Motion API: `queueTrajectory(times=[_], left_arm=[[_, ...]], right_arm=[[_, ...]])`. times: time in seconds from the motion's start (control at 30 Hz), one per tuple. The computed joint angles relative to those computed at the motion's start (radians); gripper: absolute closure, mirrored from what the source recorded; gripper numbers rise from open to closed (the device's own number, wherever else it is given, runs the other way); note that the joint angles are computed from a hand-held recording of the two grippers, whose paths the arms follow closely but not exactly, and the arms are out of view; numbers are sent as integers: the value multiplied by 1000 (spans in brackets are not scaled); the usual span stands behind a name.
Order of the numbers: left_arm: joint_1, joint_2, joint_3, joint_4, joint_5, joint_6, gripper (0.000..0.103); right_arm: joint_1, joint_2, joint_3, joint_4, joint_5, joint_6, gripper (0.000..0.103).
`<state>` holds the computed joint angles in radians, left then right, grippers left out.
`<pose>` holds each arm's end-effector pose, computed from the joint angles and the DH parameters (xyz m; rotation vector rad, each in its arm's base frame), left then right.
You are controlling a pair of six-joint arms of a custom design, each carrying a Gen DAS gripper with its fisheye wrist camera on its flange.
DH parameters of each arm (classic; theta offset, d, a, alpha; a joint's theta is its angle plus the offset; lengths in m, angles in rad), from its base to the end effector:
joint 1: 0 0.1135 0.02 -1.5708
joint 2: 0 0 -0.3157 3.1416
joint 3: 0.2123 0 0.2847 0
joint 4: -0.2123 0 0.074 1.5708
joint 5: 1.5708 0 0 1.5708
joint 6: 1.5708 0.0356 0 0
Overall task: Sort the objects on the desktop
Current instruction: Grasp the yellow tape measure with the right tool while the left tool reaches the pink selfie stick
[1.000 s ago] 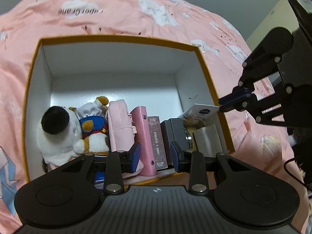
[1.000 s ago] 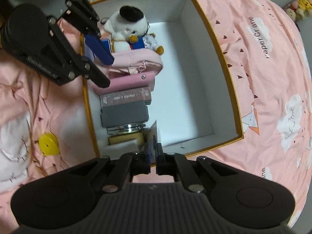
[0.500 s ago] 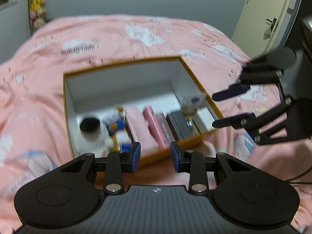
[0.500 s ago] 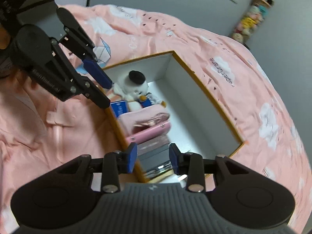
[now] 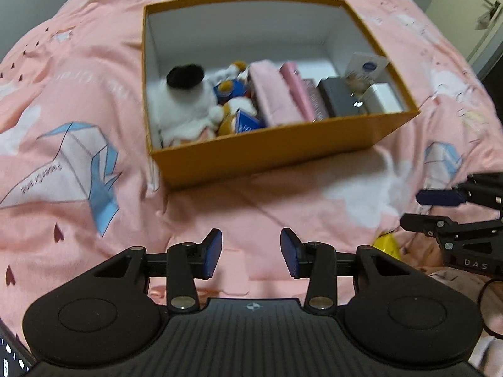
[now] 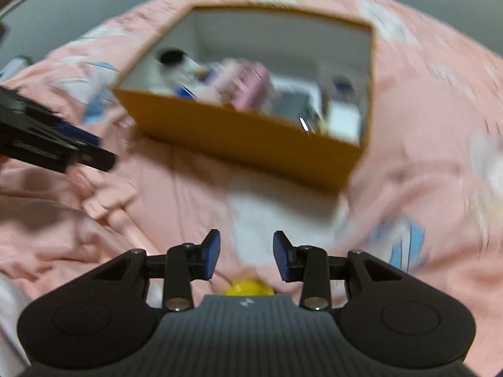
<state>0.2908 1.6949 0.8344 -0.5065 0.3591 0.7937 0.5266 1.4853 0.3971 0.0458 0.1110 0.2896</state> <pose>0.2984 0.0763 0.1498 0.7390 2.6699 -0.2845 0.2012 0.1124 0.1149 -0.2696 2.5963 0.1471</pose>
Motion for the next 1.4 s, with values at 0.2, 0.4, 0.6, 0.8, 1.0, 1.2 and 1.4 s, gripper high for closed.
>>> queueTrajectory(times=[0.2,0.4,0.6,0.8,1.0,1.2,1.4], left_arm=[[6,14,-18,8,-36,-17,55],[6,18,-29,20,-64,-45,55],[24,20,-43,24,-81,-47,55],[43,33,-52,25,-106,-41,55],[53,51,-41,14,-109,-44,55],[57,54,-43,10,-110,-42,55],[89,85,-8,-43,-114,-83,55]], right_arm=[[6,155,-20,8,-6,205,64],[25,216,-18,34,0,233,61],[20,250,5,28,-14,217,53],[44,241,-2,31,-30,214,55],[52,284,31,15,-29,184,51],[60,365,79,1,-3,161,42],[76,317,57,-17,48,204,53]])
